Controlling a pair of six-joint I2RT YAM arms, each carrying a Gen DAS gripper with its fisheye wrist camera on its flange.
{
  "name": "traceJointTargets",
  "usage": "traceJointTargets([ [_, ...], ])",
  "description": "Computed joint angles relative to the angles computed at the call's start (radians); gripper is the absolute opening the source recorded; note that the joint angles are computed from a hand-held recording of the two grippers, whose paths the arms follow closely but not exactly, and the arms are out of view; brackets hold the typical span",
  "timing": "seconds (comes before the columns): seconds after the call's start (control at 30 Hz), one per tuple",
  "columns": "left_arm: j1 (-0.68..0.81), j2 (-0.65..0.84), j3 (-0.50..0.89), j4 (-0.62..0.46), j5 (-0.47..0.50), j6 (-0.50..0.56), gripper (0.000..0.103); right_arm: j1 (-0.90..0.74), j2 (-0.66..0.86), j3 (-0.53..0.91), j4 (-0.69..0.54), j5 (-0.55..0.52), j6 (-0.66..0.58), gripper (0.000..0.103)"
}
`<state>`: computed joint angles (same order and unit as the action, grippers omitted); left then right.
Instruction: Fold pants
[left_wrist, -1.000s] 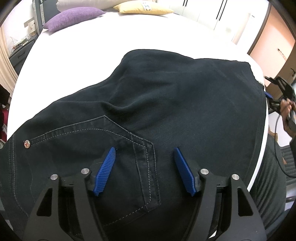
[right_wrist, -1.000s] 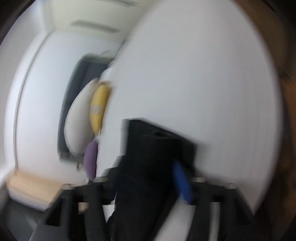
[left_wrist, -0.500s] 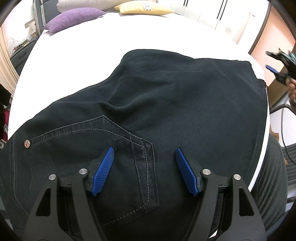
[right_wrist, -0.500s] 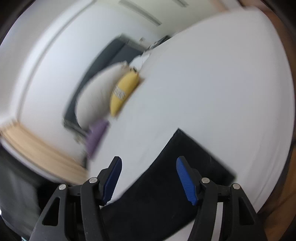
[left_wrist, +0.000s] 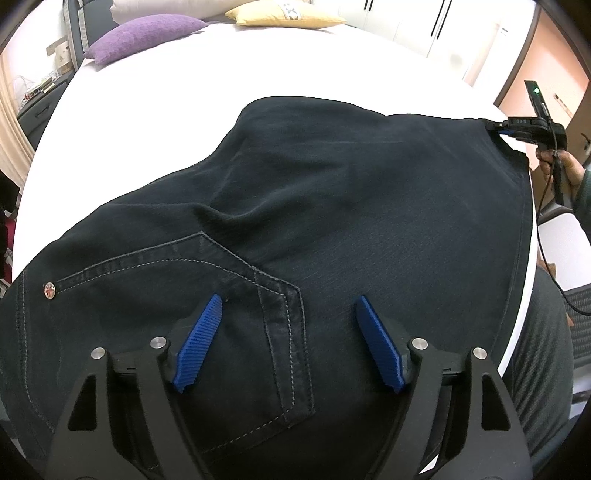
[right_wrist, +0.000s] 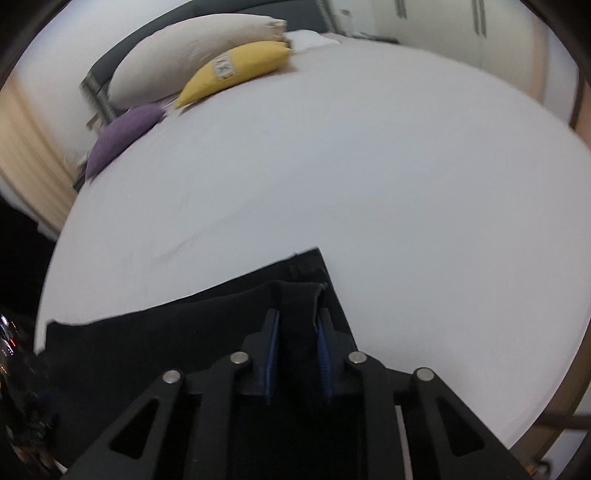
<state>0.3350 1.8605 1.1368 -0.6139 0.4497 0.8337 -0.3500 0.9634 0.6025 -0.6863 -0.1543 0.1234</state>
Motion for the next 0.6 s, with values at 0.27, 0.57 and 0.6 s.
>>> traceJointTargets([
  [0.27, -0.008, -0.007, -0.014, 0.02, -0.004, -0.009, 0.078, -0.108, -0.038, -0.05, 0.141, -0.06, 0.04, 0.009],
  [0.57, -0.017, -0.019, -0.035, 0.042, -0.012, -0.018, 0.078, -0.438, -0.258, -0.071, -0.147, -0.031, -0.014, 0.011],
  [0.6, -0.019, -0.02, -0.038, 0.045, -0.013, -0.022, 0.078, -0.526, -0.307, -0.05, -0.211, -0.148, -0.058, 0.011],
])
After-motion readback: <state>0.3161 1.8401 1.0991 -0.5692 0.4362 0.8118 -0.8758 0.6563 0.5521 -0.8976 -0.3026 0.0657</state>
